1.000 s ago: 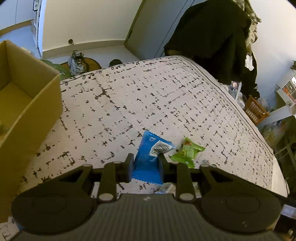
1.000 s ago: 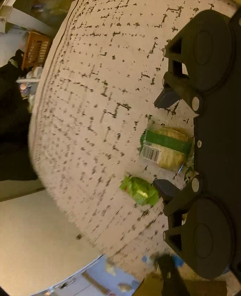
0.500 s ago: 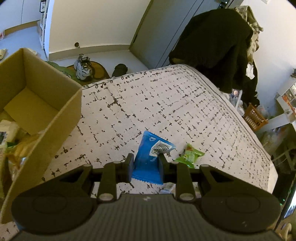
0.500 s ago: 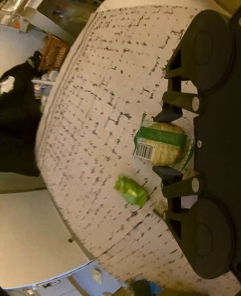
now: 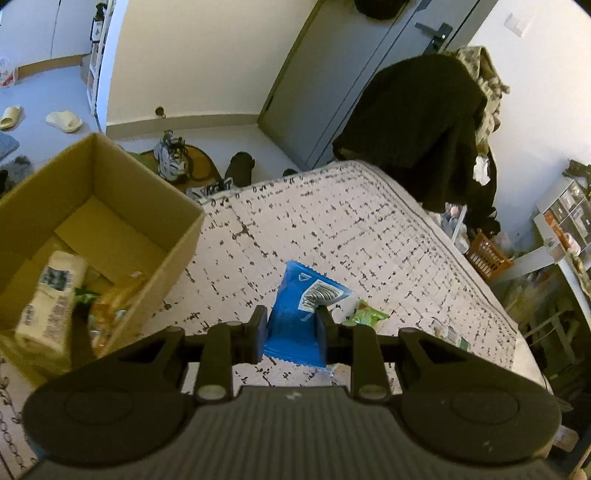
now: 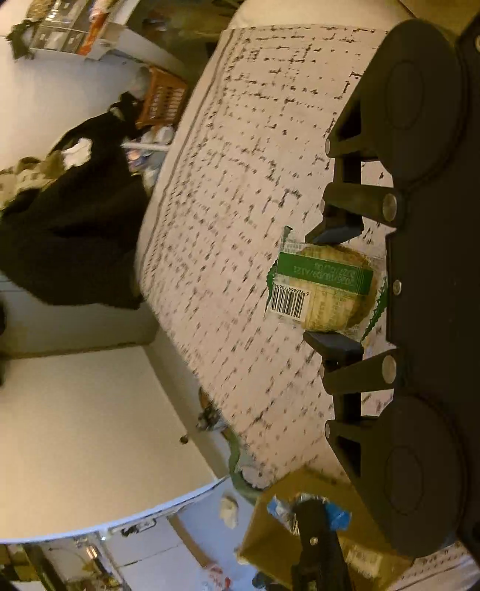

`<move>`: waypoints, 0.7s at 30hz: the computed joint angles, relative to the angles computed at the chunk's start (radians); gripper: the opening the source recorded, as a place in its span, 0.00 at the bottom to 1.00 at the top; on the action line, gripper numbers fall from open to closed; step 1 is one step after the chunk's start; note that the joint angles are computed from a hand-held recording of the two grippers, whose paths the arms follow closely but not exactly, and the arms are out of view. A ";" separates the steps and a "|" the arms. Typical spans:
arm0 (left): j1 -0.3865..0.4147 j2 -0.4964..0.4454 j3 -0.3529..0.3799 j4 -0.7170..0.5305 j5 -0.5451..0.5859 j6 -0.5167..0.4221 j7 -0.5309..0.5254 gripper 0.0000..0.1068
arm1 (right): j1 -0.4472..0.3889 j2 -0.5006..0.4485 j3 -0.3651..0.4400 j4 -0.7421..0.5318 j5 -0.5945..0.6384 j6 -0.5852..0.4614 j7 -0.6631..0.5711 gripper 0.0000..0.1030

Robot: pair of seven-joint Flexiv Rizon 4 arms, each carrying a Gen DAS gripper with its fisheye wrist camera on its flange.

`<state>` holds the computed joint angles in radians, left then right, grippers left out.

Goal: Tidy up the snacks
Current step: 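Carry both packets to the cardboard box and release them inside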

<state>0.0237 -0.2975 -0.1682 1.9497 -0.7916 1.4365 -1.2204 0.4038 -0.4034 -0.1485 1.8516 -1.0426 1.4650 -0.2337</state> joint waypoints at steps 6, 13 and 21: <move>0.013 0.056 -0.019 0.043 -0.090 0.031 0.080 0.24 | 0.024 0.048 -0.037 0.007 -0.192 0.043 0.193 0.46; -0.007 0.116 -0.017 0.084 -0.293 0.070 0.290 0.24 | 0.001 0.073 -0.009 -0.027 -0.459 0.064 0.445 0.46; -0.067 0.163 0.065 0.103 -0.451 0.064 0.445 0.24 | -0.058 0.051 0.086 -0.093 -0.621 0.052 0.593 0.46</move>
<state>-0.0430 -0.1347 -0.1032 2.0524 -1.2422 1.5007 -0.7749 0.3453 -0.3529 -0.0625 1.7588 -1.6638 1.5170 0.3590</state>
